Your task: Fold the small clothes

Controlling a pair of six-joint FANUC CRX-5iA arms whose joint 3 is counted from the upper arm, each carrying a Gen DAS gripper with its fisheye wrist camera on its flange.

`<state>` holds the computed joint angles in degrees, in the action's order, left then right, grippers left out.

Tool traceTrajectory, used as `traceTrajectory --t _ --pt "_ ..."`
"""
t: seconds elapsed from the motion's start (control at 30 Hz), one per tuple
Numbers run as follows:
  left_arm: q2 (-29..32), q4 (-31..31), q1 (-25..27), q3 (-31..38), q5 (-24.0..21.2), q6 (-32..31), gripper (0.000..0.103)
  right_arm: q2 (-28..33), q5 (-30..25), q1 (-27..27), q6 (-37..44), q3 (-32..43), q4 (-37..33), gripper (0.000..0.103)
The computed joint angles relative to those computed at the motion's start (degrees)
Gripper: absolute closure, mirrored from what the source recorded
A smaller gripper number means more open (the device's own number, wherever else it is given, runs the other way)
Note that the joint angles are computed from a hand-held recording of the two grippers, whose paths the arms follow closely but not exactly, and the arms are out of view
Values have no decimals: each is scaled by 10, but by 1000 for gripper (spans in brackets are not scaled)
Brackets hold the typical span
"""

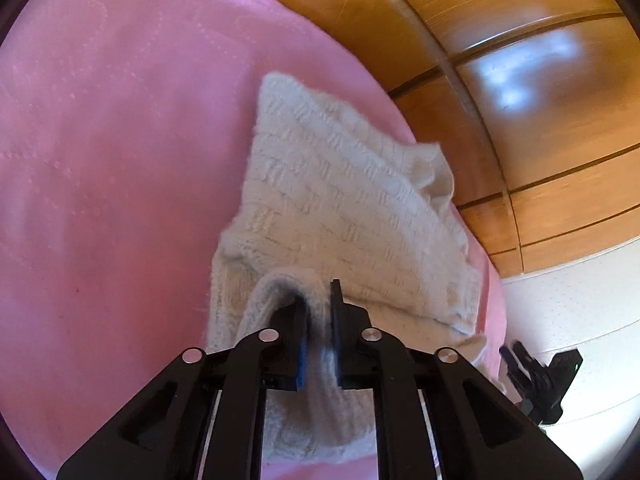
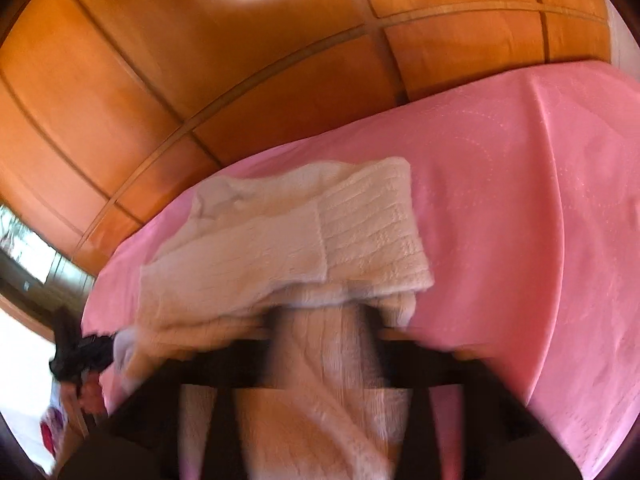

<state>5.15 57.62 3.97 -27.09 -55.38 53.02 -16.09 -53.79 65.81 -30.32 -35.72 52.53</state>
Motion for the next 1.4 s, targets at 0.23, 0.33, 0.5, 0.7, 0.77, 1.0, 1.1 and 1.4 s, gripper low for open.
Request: traceTrajectory --t 0.23,0.33,0.5,0.7,0.77,1.0,1.1,1.4 --pt "-77 8 40 -67 45 -90 44 52 -20 31 160 40 -78 30" --pt "-101 -30 58 -85 67 -112 43 89 17 13 204 60 -101 37" --pt "-120 -48 65 -110 47 -207 43 157 36 -9 281 108 -139 50" --pt "-98 -24 35 -108 19 -279 32 128 23 -4 201 72 -101 97" --pt "-88 -30 16 -102 35 -278 33 112 -14 0 152 60 -77 96" --pt "-60 9 33 -97 18 -260 86 31 -11 -49 -36 -25 21 97" --pt "-53 13 35 -100 4 -251 76 42 41 -82 -19 -26 -22 93" --pt "-46 21 22 -97 -22 -270 46 -65 47 20 -170 -135 48 19"
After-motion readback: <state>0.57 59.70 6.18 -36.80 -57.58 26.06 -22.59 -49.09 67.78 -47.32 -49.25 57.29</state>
